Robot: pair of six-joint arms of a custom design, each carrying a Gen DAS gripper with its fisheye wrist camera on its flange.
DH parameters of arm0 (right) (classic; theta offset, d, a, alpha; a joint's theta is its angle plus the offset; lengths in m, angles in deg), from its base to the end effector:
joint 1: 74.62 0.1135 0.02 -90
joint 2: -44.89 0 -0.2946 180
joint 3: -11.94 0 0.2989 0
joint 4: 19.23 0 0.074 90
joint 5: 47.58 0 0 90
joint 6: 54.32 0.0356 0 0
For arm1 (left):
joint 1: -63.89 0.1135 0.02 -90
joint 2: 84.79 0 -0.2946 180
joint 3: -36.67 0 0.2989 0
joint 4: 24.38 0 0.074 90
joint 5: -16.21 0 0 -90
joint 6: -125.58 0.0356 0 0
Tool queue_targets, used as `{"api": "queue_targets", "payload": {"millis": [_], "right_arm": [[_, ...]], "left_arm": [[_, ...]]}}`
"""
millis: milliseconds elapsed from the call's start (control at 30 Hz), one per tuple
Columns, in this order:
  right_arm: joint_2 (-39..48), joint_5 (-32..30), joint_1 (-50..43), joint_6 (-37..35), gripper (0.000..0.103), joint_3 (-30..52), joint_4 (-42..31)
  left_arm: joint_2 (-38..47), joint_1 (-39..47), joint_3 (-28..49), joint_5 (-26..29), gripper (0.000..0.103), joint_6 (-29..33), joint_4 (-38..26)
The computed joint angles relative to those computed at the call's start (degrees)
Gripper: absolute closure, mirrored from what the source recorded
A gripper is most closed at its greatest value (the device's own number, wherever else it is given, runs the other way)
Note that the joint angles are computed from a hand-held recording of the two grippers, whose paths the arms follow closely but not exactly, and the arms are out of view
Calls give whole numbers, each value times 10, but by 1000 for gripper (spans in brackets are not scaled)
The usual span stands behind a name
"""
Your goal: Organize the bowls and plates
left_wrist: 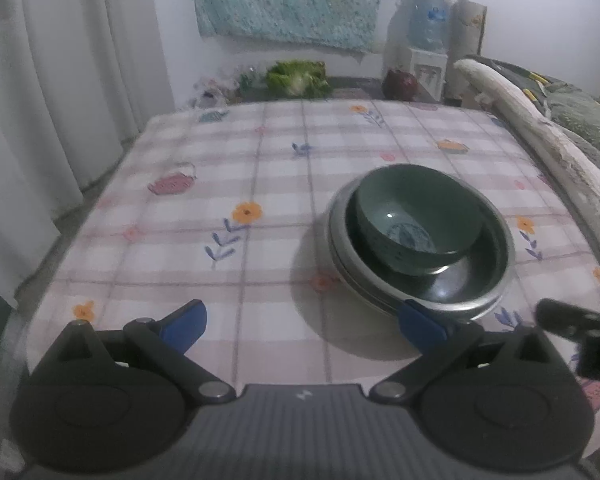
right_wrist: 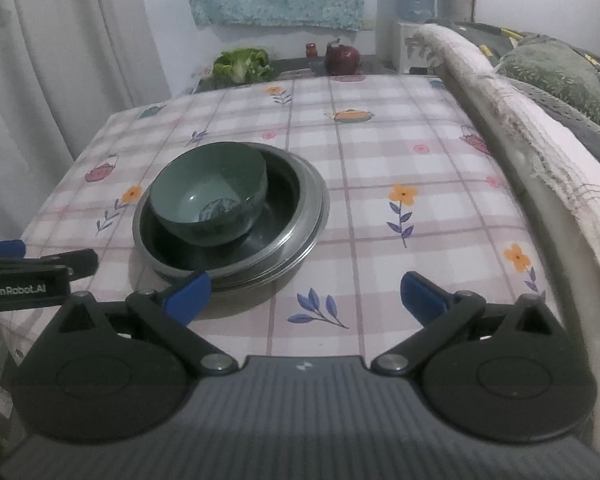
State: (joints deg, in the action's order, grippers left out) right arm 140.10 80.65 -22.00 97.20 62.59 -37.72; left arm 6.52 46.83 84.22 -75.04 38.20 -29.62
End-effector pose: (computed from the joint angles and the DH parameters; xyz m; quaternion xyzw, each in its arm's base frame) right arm 0.2032 0.2297 0.1063 0.1474 0.9102 0.0117 0.3870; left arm 0.3009 -0.0915 0.1186 0.1563 0.9235 -0.0339 0.3487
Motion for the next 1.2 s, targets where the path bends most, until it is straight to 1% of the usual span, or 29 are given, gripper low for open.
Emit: {"api": "queue_targets", "payload": {"millis": [133,300,533,1200], "right_arm": [[15,-15,-8,-8,1,10,-1],[19,-16,-7,-12,1,18,-9],[23,-24,-9,-10,1,21,-14],[20,-23,-9,-6,1,18,-17]], "left_arm": [[3,-5,4,-14,0,-2,-4],[9,-4,15,-18,0,-10,-19],[15,3,26,-9,0,-17,-38],[16,2,30,-10,0,-19,-46]]}}
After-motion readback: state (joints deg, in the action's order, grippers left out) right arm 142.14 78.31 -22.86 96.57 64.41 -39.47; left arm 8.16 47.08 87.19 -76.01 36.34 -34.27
